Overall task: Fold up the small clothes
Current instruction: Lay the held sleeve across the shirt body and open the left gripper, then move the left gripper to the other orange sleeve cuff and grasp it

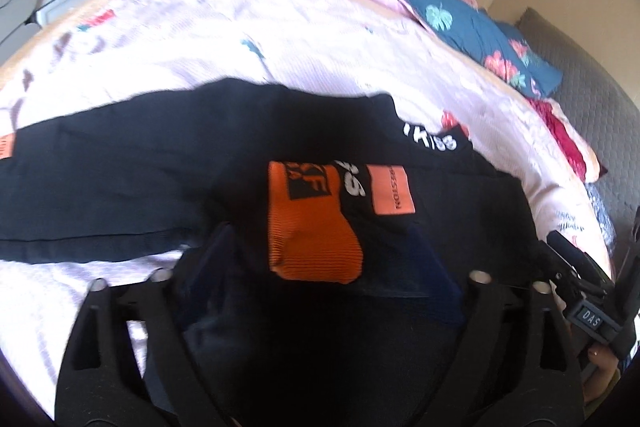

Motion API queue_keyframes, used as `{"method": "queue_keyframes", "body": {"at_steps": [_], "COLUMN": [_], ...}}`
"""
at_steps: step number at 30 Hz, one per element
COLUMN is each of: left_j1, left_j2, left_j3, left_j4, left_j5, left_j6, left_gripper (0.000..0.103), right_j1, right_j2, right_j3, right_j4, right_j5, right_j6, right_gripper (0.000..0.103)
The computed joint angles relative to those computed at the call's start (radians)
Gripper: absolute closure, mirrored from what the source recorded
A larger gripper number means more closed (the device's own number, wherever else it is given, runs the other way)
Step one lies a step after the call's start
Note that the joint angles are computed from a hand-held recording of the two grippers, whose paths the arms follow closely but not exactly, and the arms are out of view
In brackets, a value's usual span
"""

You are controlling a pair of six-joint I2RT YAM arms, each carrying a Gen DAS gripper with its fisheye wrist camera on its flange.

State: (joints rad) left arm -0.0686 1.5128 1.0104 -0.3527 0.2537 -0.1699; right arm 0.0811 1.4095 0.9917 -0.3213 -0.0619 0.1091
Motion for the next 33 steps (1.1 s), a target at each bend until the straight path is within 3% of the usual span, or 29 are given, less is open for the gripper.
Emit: {"method": "queue_keyframes", "body": {"at_steps": [3, 17, 33], "left_j1": [0.025, 0.157, 0.334], "left_j2": [-0.057, -0.136, -0.155], "left_j3": [-0.023, -0.037, -0.028], "left_j4": [0.003, -0.021, -0.034], "left_j5": [-0.019, -0.031, -0.042], "left_j6": [-0.005, -0.018, -0.041], "left_gripper": [0.009, 0.009, 0.009], "right_j1": [0.024, 0.120, 0.283], "right_j2": [-0.032, -0.088, -0.027], "right_j3": [-0.018, 0.004, 0.129], "right_j4": [0.022, -0.012, -0.063], "right_j5": [0.017, 0.097, 0.184], "right_j6": [0.000, 0.047, 0.075], "right_gripper": [0.006, 0.005, 0.005]}}
